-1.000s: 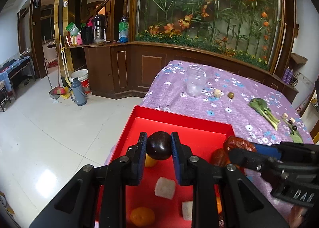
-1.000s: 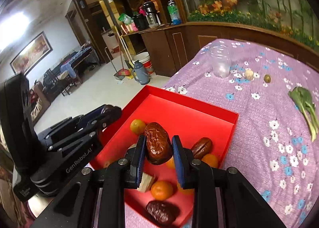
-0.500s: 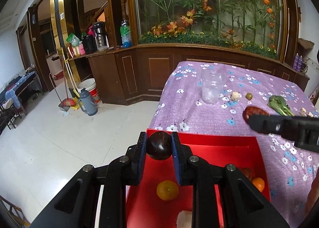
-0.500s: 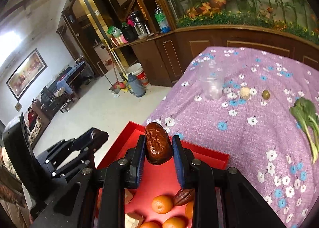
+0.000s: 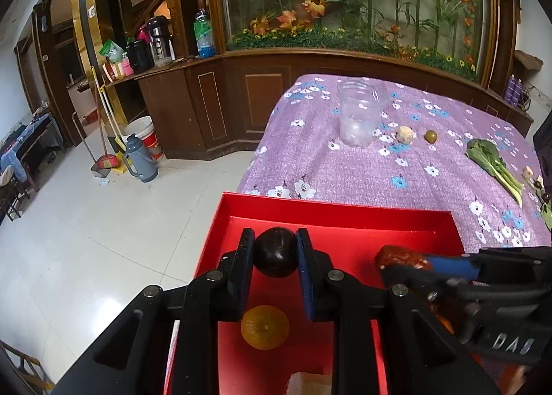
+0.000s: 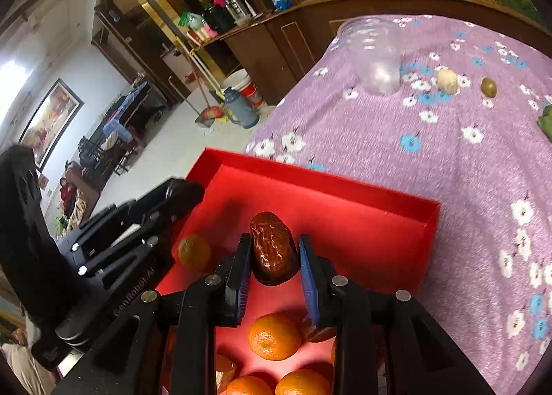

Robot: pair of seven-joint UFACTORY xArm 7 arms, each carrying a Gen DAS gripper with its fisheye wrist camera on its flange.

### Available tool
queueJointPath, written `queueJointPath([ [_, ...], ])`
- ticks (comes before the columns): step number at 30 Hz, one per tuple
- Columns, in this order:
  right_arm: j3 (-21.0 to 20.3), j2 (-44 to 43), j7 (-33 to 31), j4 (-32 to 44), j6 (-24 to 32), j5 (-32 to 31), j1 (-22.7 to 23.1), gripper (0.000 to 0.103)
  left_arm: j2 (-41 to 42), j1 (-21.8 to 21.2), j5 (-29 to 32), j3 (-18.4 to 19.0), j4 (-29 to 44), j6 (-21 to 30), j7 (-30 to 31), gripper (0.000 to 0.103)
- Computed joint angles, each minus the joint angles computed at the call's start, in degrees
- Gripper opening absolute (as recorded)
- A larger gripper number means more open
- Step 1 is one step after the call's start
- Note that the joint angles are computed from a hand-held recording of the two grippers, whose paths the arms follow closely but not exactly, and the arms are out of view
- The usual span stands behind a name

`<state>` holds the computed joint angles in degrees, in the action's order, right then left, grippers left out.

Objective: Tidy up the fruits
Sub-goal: 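Lower the plum and date with both tools into the red tray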

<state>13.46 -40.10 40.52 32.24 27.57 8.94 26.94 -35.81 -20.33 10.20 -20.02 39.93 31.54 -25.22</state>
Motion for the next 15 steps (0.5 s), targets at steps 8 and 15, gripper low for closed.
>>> queueJointPath([
  [8, 1.4, 1.8, -0.4, 0.3, 0.6, -1.5, 0.2, 0.03, 2.8, -0.7, -0.2, 0.2, 1.4, 1.1, 0.8, 0.023],
  [15, 1.7, 2.6, 0.2, -0.4, 0.8, -2.5, -0.2, 0.03, 4.9, -1.4, -0.8, 0.8, 2.4, 2.2, 1.4, 0.023],
])
